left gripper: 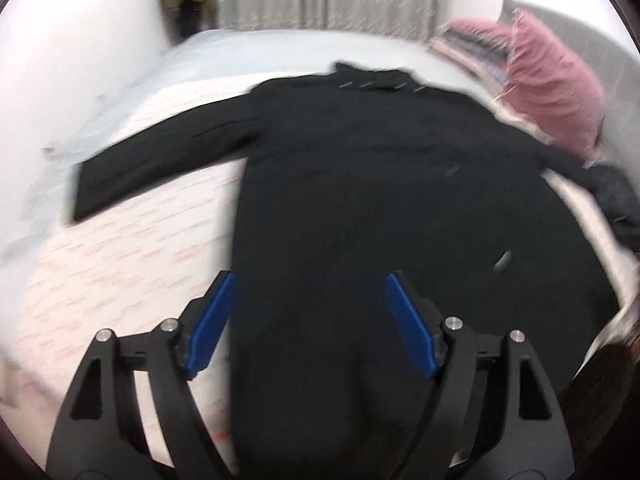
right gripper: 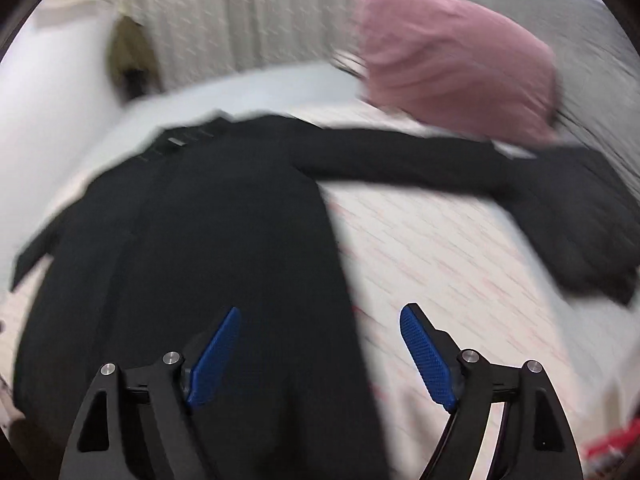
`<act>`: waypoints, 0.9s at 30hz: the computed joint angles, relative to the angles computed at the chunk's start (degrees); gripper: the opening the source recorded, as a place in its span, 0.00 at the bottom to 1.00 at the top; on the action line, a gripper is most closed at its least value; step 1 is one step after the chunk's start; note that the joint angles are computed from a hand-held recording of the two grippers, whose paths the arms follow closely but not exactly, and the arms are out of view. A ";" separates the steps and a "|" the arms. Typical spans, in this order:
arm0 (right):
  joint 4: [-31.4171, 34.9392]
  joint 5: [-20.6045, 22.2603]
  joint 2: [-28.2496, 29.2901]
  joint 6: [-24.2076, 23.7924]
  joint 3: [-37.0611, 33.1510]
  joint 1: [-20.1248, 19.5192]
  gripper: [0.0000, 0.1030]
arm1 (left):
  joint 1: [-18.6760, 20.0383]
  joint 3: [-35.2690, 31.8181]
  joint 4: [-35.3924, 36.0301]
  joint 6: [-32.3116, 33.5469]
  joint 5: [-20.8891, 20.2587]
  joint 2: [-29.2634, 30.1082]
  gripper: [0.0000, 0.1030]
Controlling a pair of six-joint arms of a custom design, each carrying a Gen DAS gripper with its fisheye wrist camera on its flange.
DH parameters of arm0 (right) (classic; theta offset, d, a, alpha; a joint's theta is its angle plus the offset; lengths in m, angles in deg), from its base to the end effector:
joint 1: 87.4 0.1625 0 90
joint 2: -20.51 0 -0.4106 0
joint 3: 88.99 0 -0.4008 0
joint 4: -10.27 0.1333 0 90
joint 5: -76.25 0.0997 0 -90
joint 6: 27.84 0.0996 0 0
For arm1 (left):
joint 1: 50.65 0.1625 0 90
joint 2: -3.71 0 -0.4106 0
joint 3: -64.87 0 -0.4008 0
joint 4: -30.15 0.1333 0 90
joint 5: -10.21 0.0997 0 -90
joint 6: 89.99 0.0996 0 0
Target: Fold large clothes
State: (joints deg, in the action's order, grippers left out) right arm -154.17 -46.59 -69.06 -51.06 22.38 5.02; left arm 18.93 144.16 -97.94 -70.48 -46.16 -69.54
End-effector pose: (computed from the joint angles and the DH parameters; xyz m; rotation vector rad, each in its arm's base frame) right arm 0.1004 -0.4984 0.4527 0.1797 -2.2699 0.9764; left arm -0.0486 -0.6706 0.4961 0.6424 2.3967 -0.7159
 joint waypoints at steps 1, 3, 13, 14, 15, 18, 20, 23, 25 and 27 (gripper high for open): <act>-2.01 1.06 3.30 -1.12 -1.32 0.55 0.81 | -0.20 -0.78 -0.95 -0.61 -2.43 2.50 0.76; -5.99 0.91 10.45 -3.28 -4.08 1.20 0.81 | -0.05 -0.14 -3.74 -0.57 -6.35 5.68 0.76; -12.59 4.76 15.65 -7.31 -0.03 -4.61 0.82 | 3.04 11.88 -5.49 1.33 -10.84 1.44 0.80; -13.14 4.42 14.33 -8.36 1.24 -4.64 0.82 | 3.00 13.60 -6.28 2.49 -10.49 0.60 0.80; -14.04 3.45 12.86 -9.60 3.21 -4.65 0.82 | 2.76 15.44 -6.47 4.04 -9.34 -0.88 0.80; -17.66 -2.76 11.67 -9.12 7.49 -2.44 0.89 | 0.77 18.67 -2.57 4.50 -5.33 -4.62 0.81; -16.09 -3.42 8.84 -7.42 9.56 -2.91 0.92 | 0.55 17.03 3.41 2.32 -5.95 -5.90 0.81; -10.94 -6.13 7.92 -4.22 8.45 -1.00 0.92 | 0.63 13.36 5.06 2.55 -8.13 -5.54 0.81; -13.29 -2.28 8.17 -5.58 7.18 -0.28 0.92 | 0.44 11.42 -4.25 7.08 -8.23 -3.49 0.81; -18.97 -1.87 12.19 -7.80 3.73 0.62 0.92 | 1.26 6.80 -9.25 9.97 -8.04 0.88 0.81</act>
State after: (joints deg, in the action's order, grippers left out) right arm -173.14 -48.47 -56.88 -58.86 26.11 5.63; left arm 20.19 150.96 -107.19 -60.51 -54.20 -68.66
